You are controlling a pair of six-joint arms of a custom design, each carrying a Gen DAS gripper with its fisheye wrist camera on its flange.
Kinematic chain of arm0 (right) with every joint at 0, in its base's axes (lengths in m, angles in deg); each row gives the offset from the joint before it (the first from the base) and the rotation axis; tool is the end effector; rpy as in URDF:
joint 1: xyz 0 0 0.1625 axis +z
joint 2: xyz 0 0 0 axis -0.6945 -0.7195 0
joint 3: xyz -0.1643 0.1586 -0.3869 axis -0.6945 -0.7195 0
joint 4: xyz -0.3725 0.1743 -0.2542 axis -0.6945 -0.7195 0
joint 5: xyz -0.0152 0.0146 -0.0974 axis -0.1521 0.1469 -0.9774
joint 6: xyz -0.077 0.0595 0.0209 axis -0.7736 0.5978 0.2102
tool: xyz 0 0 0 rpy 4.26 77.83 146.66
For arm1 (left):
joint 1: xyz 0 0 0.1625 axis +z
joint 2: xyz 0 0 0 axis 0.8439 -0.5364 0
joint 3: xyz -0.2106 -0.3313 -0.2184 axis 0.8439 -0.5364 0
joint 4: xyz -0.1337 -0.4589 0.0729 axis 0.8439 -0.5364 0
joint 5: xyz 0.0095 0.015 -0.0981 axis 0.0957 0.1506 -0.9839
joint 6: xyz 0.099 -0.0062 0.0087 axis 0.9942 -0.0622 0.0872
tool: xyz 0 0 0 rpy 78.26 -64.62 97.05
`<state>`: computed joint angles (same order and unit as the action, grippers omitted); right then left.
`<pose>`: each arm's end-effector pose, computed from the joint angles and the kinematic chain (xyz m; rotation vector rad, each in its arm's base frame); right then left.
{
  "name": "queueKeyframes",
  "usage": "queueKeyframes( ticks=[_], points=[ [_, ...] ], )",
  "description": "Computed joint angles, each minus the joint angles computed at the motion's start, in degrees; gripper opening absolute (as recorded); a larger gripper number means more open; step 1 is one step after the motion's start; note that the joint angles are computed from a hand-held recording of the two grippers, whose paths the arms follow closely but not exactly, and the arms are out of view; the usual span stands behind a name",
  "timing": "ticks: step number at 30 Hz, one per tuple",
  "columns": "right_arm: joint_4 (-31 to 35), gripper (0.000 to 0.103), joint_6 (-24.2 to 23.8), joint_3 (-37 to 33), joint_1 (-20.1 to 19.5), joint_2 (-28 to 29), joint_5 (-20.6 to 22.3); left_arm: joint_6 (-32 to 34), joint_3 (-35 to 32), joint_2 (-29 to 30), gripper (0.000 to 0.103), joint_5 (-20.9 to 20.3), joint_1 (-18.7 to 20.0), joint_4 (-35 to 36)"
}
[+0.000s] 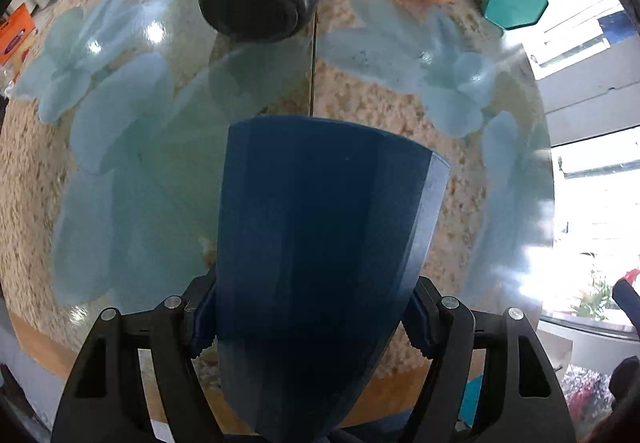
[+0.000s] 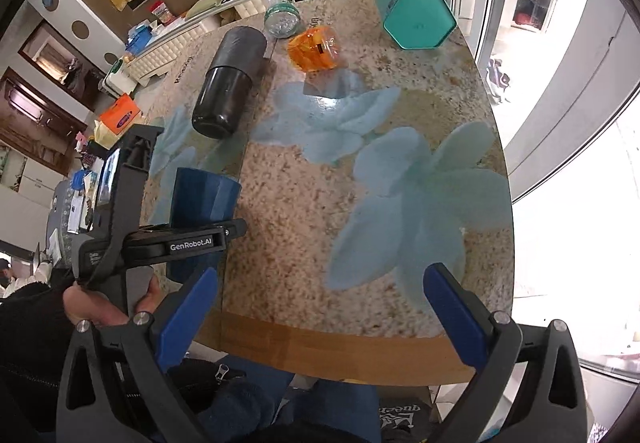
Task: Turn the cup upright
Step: 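Lift the blue cup with the left gripper and carry it toward the right tool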
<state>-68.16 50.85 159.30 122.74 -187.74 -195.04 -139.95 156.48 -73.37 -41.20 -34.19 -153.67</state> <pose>0.0352 -0.3221 0.4212 0.5114 -2.6182 0.1998 -0.3829 -0.3469 -0.1017 -0.2662 2.5347 -0.2519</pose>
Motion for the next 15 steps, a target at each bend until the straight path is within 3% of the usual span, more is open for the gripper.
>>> queueKeyframes(
  ticks=[5,11,15],
  points=[
    [1.4,0.103,-1.27,-1.23,-1.85,0.78,1.27,-0.56,-1.26,1.49,0.077,0.21,-0.02,1.96],
    [2.54,0.103,-2.12,-2.4,-3.28,2.17,2.08,1.86,-4.18,3.34,0.086,-0.39,0.84,6.31],
    [2.92,0.103,-2.91,-2.92,-3.84,2.42,2.78,2.51,-5.82,5.48,0.087,-1.18,1.43,4.76]
  ],
)
